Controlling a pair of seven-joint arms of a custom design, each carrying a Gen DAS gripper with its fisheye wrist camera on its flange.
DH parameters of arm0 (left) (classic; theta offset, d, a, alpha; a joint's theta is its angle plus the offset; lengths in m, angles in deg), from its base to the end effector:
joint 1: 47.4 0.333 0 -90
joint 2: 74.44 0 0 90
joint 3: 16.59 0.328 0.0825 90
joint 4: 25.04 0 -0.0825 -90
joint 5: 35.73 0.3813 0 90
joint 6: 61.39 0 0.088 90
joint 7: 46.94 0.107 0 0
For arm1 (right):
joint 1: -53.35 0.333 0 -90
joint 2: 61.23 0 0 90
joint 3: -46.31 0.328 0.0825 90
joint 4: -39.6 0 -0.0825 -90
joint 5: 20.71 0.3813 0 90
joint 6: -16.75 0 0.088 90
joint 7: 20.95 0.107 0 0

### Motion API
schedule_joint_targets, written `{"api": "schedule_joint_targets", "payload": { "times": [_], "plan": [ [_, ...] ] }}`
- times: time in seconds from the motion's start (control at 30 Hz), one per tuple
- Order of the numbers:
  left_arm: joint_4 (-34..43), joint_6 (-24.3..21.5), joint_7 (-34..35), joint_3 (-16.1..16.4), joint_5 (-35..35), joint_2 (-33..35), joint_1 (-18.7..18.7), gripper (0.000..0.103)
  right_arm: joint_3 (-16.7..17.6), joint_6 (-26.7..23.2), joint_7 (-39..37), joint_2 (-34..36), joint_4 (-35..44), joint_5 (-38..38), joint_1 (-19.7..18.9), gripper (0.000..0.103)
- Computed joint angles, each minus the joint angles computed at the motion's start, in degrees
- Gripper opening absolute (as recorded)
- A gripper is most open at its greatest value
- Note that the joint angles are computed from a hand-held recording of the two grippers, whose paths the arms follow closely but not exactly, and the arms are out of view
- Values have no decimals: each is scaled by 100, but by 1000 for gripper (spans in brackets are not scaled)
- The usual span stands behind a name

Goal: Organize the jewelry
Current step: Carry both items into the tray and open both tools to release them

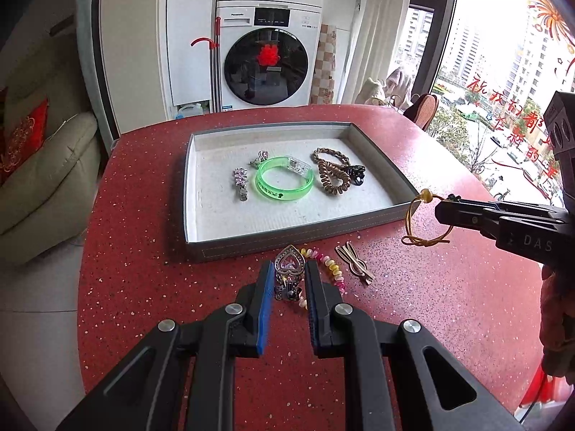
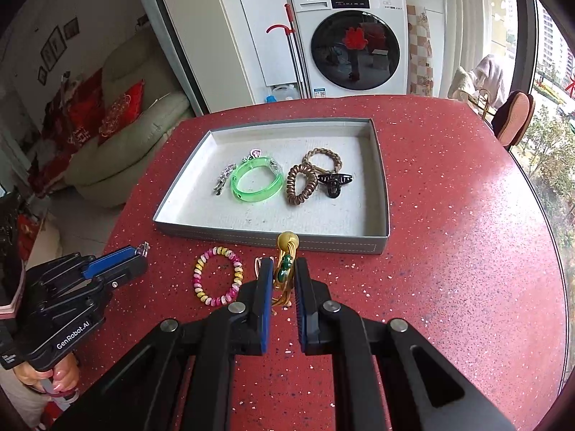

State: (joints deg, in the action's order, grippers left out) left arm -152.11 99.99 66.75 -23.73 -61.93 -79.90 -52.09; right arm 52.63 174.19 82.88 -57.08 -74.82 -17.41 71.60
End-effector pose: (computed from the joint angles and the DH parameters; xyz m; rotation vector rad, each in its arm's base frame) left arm 0.5448 -0.0937 0.5074 -1.6341 2.0848 -0.8924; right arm 0.5618 0.2525 0.5164 -1.8792 1.6346 -0.3279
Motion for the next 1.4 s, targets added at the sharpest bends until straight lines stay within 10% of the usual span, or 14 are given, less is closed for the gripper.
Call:
{"api": "schedule_joint_targets", "payload": {
  "times": [1.4],
  "plan": [
    [3641, -781, -2619, 441, 2838, 3097, -248, 36, 0, -970, 77, 2912, 3599, -21, -470, 12]
  ]
}}
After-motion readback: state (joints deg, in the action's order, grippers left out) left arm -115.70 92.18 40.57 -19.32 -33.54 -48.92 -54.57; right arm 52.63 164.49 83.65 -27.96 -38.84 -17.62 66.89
